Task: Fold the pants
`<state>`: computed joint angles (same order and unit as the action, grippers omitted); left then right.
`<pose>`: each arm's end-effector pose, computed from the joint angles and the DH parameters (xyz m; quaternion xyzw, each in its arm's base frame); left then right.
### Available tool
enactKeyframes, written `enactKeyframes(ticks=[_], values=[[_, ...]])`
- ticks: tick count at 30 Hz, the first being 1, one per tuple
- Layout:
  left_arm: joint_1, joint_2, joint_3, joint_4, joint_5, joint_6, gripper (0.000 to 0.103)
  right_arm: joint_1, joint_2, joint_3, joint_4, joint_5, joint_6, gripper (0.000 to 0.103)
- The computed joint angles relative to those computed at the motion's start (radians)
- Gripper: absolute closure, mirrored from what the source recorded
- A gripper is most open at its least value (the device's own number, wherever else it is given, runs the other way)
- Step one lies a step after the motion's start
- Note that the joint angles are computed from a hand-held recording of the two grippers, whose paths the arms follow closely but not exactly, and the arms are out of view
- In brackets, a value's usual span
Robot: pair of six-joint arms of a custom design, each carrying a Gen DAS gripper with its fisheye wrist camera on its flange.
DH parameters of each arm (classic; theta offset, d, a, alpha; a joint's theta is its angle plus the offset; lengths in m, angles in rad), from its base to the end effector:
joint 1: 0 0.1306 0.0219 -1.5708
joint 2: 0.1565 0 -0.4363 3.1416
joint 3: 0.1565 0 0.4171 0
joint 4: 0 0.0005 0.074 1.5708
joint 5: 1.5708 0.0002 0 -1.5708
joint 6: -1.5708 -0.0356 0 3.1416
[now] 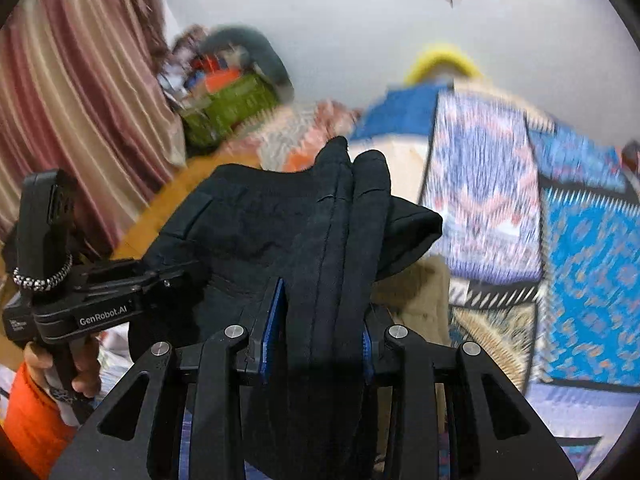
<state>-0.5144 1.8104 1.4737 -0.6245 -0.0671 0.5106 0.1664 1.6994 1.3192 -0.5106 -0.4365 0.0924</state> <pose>0.5637 -0.3164 0.3054 -0.0082 0.9534 -0.1192 0.2771 0.5879 0.1135 0.3117 -0.1904 0.9034 0.2160 0.3178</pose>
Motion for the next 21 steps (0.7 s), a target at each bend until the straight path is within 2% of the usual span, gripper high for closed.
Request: enactKeyframes(ticks=[2, 4, 6, 9, 11, 13, 18, 21], values=[[0.009, 0.053, 0.017, -0.038, -0.004, -0.006, 0.066, 0.008, 0.051, 0.020, -0.034, 0.055, 0.000, 0.070], [0.009, 0.050, -0.011, 0.007, -0.022, -0.032, 0.053, 0.009, 0.073, 0.003, 0.001, 0.097, -0.003, 0.066], [0.012, 0.040, -0.031, 0.032, -0.028, -0.047, 0.046, -0.002, 0.079, -0.006, 0.011, 0.084, -0.015, 0.059], [0.011, 0.019, -0.043, 0.022, -0.030, -0.033, 0.046, -0.014, 0.068, -0.003, -0.022, 0.069, -0.005, 0.058], [0.005, -0.011, -0.059, 0.022, -0.061, -0.017, 0.047, -0.012, 0.040, -0.011, -0.043, 0.105, 0.018, 0.056], [-0.007, -0.046, -0.076, 0.028, -0.083, -0.013, 0.047, -0.018, 0.007, -0.019, -0.075, 0.094, 0.056, 0.056], [-0.061, -0.160, -0.128, 0.011, -0.170, 0.012, 0.047, -0.044, -0.122, -0.106, -0.020, 0.037, 0.059, 0.056], [-0.112, -0.227, -0.139, -0.021, -0.241, 0.027, 0.047, -0.054, -0.222, -0.148, -0.026, -0.007, 0.054, 0.056]])
